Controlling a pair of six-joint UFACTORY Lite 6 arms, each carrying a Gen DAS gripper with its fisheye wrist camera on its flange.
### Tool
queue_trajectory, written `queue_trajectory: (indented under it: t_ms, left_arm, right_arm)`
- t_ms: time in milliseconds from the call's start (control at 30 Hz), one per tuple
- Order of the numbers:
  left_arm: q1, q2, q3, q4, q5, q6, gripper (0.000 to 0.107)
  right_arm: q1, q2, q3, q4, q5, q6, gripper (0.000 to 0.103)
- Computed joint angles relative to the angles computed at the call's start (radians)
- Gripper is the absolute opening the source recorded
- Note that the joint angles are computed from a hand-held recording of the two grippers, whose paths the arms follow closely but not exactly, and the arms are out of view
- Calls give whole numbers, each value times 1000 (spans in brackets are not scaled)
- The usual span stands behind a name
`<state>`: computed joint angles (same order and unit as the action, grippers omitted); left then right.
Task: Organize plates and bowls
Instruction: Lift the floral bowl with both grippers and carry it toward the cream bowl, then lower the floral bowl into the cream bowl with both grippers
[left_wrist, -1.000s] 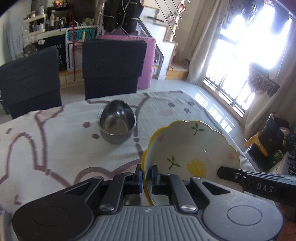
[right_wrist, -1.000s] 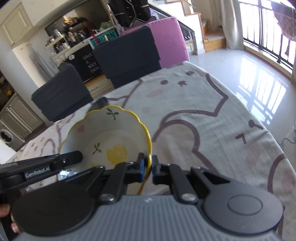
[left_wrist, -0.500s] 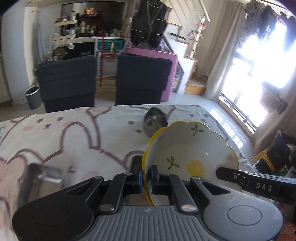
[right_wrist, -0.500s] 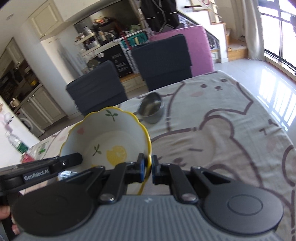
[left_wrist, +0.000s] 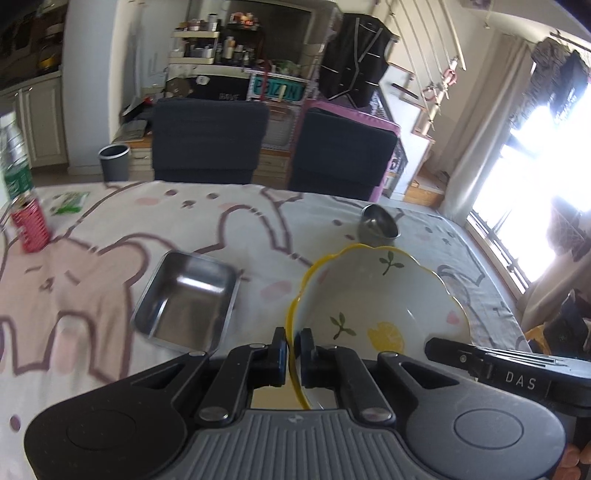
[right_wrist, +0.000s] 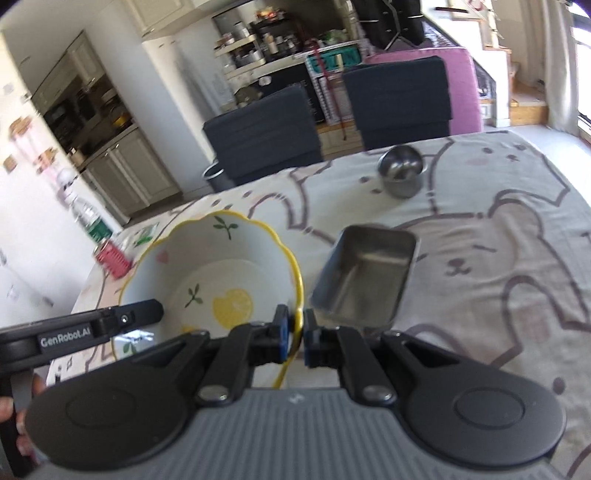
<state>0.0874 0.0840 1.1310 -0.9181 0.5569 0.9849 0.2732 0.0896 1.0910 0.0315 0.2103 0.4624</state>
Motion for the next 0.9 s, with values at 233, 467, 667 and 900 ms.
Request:
queue_trajectory:
  t_ms: [233,467,667,900]
  left_arm:
    - [124,-8,-107,-102,55,181,7]
    - [196,39,-140,-105,85,261,8]
    - [216,106,-128,-59,73,256,10]
    - [208,161,-111,-4,57,235,12]
  right_arm:
    - [83,65,40,-140,33,148,9]
    - [167,151,105,-236,81,263,9]
    - [209,246,179,-233,135,232,9]
    - [225,350,285,-196,207,190,9]
